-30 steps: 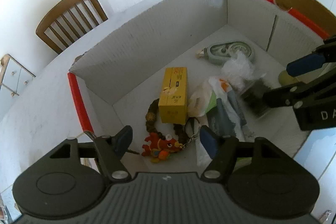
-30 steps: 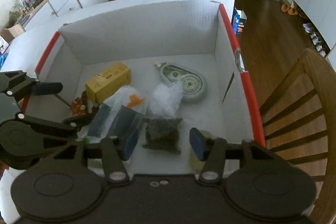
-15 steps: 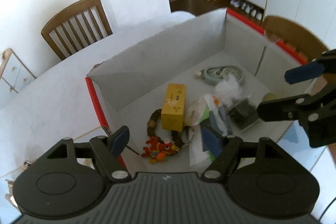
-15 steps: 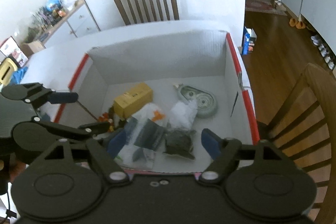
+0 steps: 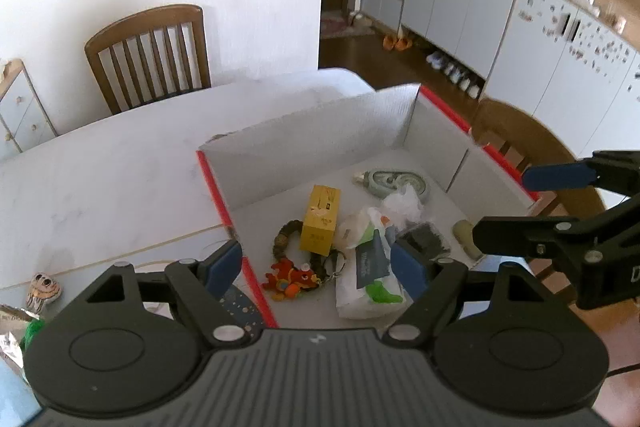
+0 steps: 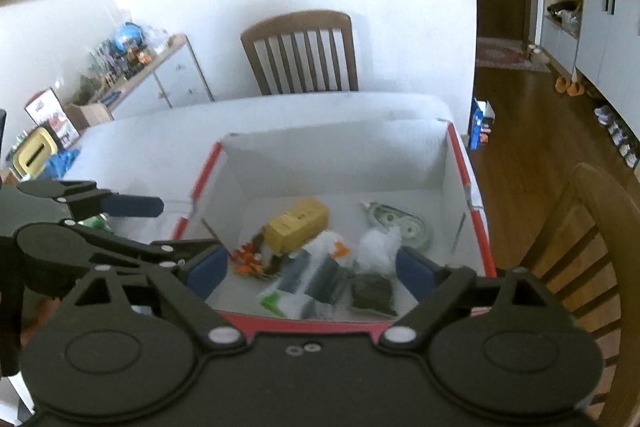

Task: Organize objects
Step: 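Move both tools back over the snack bag and doll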

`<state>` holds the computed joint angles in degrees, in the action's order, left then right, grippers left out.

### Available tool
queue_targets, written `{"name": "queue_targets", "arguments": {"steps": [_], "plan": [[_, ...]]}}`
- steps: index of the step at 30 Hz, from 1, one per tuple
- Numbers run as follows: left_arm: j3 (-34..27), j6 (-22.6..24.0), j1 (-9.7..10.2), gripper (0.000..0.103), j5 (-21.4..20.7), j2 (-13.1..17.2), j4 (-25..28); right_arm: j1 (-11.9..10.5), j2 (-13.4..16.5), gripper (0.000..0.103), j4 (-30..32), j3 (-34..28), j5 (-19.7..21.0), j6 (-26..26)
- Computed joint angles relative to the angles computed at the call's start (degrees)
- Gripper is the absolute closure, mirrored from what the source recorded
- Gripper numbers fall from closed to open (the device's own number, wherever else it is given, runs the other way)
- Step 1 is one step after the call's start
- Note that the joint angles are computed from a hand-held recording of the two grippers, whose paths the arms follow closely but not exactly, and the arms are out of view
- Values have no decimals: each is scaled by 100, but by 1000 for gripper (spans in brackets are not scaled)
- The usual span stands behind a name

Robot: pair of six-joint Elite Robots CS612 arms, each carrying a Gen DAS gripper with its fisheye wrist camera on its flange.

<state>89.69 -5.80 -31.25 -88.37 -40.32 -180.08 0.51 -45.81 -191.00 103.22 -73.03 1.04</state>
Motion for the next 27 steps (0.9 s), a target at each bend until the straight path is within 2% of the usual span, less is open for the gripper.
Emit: {"name": "queue_targets", "arguments": {"steps": [5,12,17,27], "plan": [[333,-103,163,20,-251,-167,-431,134,-38,7,-429,98,-29,193],[699,-251,427,20,-548,-332,-774,447,-21,5,-715,89,-154,277],[864,-210,619,3,-563,-418,-808,684,30,4,-603,-23,-281,381],[1100,-214,1108,0,-888,-454,-1199,1093,138,4,-169,-345,-330,360]]}}
